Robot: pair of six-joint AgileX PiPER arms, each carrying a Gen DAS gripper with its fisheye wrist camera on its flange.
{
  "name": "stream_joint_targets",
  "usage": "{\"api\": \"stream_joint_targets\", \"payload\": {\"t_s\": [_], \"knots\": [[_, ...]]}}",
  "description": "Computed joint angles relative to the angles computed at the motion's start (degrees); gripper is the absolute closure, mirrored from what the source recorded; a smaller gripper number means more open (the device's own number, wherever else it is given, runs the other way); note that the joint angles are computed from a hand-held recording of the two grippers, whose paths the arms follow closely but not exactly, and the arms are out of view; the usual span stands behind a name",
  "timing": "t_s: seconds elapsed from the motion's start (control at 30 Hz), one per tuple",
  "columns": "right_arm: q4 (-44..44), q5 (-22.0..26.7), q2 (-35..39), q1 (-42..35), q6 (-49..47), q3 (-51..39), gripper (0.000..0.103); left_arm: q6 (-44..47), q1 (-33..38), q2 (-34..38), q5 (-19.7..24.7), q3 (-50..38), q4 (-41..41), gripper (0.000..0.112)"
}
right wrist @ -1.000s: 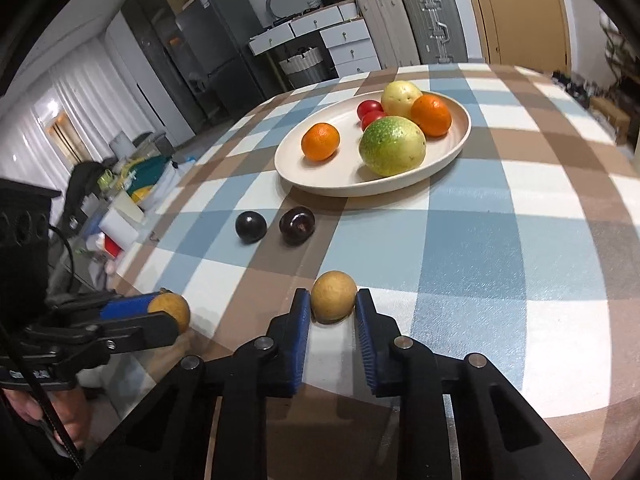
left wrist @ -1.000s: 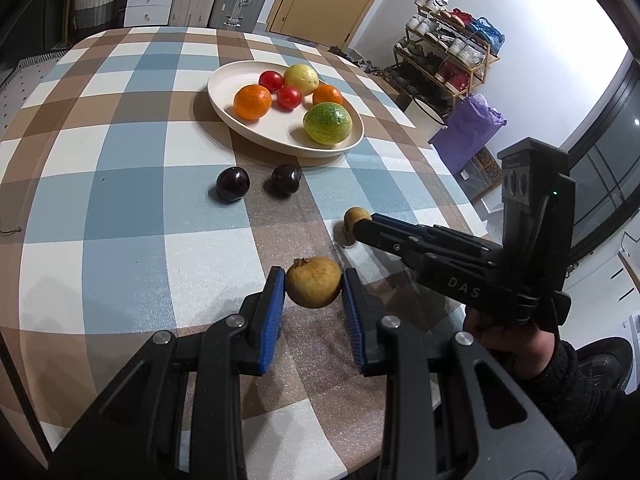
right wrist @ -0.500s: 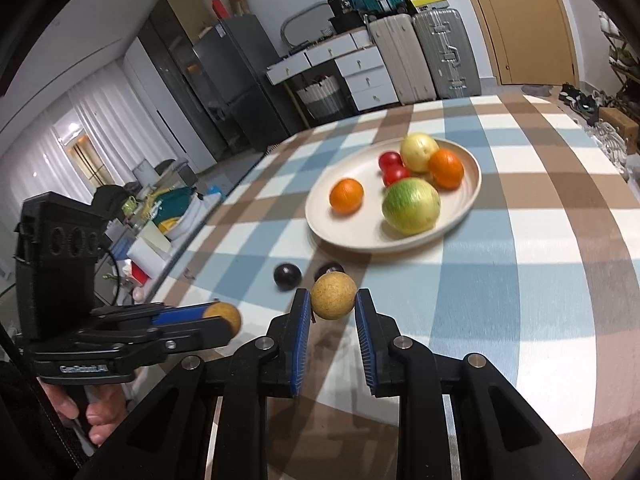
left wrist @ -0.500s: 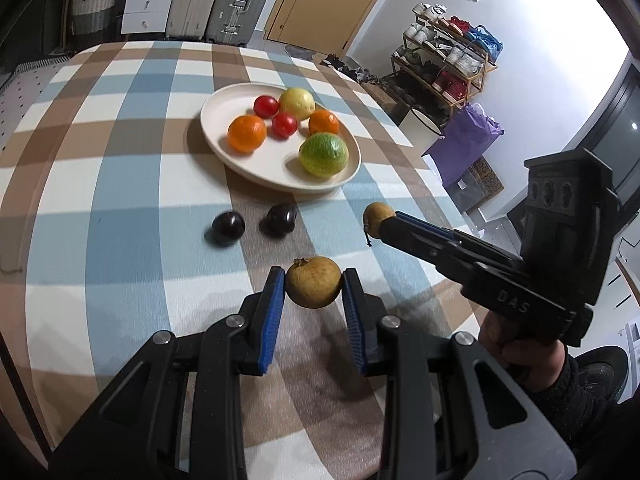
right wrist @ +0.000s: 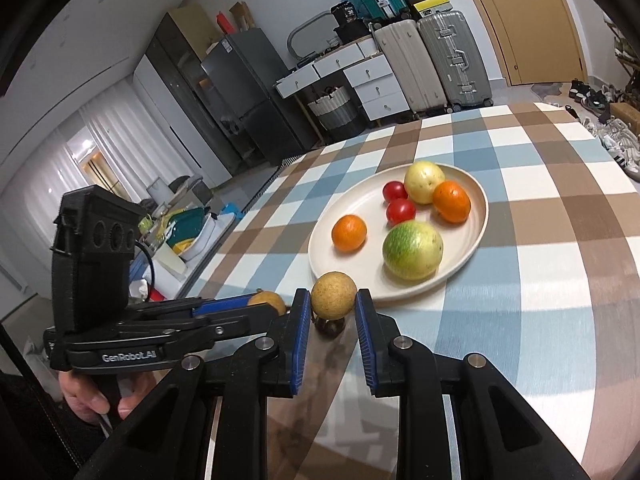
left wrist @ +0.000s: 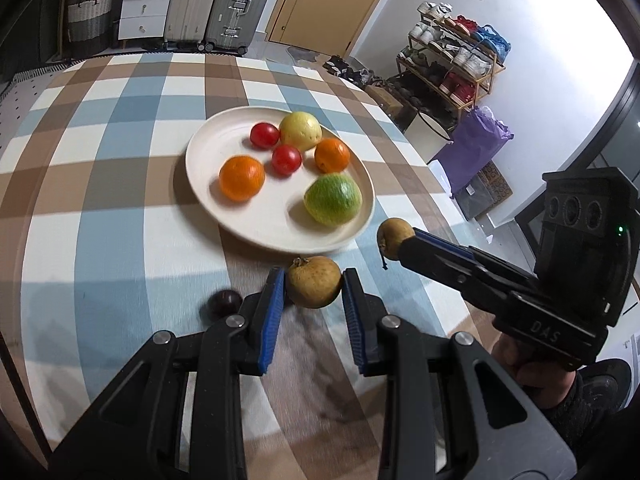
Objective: Organize fruits
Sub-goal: 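Carry both pears onto the plate and open both tools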
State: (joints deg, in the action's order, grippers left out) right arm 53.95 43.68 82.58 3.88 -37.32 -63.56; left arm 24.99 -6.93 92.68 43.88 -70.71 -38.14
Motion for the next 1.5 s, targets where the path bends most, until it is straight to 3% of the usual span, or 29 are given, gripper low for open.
{"api": "stream_joint_targets", "payload": {"t_s": [0.5, 0.93, 1.5], "knots": [[1.72, 4.25, 12.59, -2.07, -0.21, -14.31, 0.08, -8.73, -1.59, 16.84, 4.28, -23.27, 6.45, 0.086], [-2.48, 5.22, 20.67, -2.74, 4.79, -24.24, 0.08, -11.92, -3.36, 25.74, 8.98, -37.5, 11.25, 0.086], [-4.13, 3.53, 19.81, -2.82, 5.31, -23.51, 0.079, -12.81, -3.07, 24.55, 7.36, -35.87, 11.32, 0.086]]}}
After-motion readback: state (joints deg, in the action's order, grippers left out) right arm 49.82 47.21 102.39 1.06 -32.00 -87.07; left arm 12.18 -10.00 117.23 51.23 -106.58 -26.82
